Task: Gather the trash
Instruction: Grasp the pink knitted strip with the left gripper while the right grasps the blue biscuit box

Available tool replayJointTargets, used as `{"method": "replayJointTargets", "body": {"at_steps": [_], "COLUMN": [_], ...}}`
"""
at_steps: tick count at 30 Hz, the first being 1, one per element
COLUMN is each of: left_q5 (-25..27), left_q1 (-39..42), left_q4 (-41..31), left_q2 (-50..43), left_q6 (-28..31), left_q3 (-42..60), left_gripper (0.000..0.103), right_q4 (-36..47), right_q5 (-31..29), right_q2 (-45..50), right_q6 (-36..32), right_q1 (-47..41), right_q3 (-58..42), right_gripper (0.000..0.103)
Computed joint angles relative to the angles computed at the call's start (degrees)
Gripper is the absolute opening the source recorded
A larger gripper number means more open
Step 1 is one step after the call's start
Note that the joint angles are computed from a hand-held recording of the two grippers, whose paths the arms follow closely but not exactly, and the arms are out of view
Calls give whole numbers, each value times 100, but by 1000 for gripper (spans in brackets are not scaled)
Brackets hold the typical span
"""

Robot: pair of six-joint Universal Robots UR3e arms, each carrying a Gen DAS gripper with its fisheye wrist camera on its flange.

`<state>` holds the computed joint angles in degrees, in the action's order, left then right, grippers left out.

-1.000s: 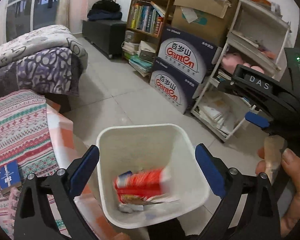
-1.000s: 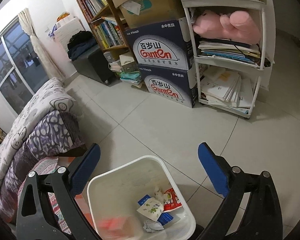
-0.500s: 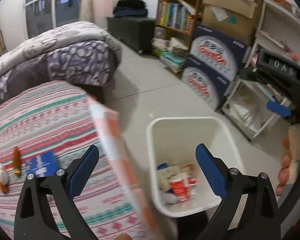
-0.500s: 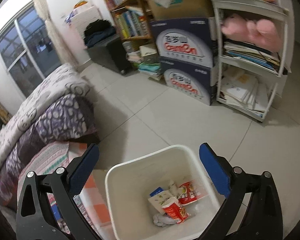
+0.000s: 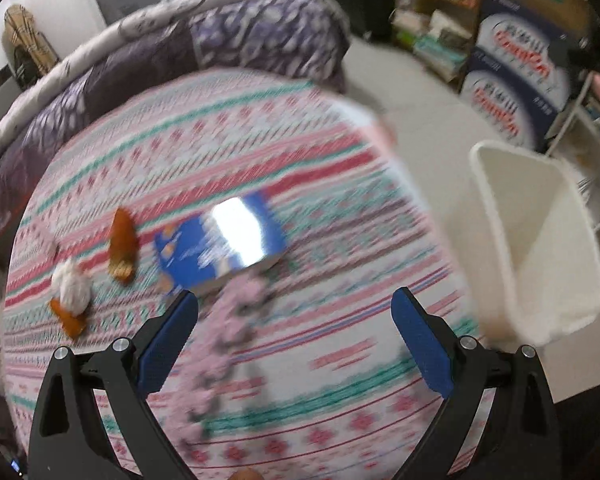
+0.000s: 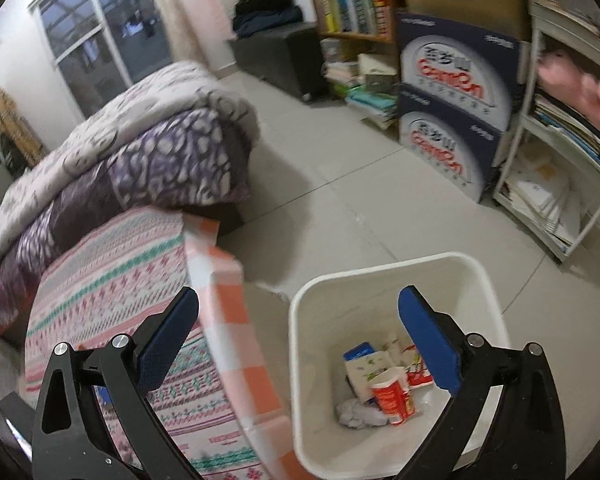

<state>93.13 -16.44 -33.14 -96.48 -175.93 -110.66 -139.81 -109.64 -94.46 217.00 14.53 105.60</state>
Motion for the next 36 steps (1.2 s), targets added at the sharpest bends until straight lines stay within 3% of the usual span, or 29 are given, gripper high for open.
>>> {"method": "replayJointTargets", "body": {"at_steps": [5, 8, 10, 13, 21, 26, 32, 36], "left_q5": [-250, -444, -696, -750, -1104, -1662, -2379, -2705], "left_q1": [615, 823, 1025, 1131, 2079, 3130, 4358, 4843], "left_q4": [-150, -302, -269, -217, -596, -1287, -2098, -2384], "left_q2": [232, 372, 582, 849, 1975, 2649, 3005, 2974], "left_q6": [423, 851, 1088, 1363, 2044, 2355, 2681, 2669], "left_q3": [-517, -720, -990, -1250, -1939, -1796, -1272, -994], "left_gripper": [93, 70, 61, 26, 24, 24, 24, 24], "right_q4": [100, 227, 334, 443, 879, 1063, 972, 1569], "right_q5": [78, 105, 164, 254, 353, 555, 1433, 1891], "right_q2": [627, 1055, 1315, 1710, 2710, 3315, 3966, 4632], "right_q6": [-13, -37, -46, -32, -77, -443, -1901, -3307], "right_q1": [324, 523, 632, 785, 1167, 1385, 1542, 1737], "right_q3": [-548, -960, -1231, -1604, -2724, -3366, -4083, -5142], "right_gripper": [96, 96, 96, 96, 96, 96, 96, 96]}}
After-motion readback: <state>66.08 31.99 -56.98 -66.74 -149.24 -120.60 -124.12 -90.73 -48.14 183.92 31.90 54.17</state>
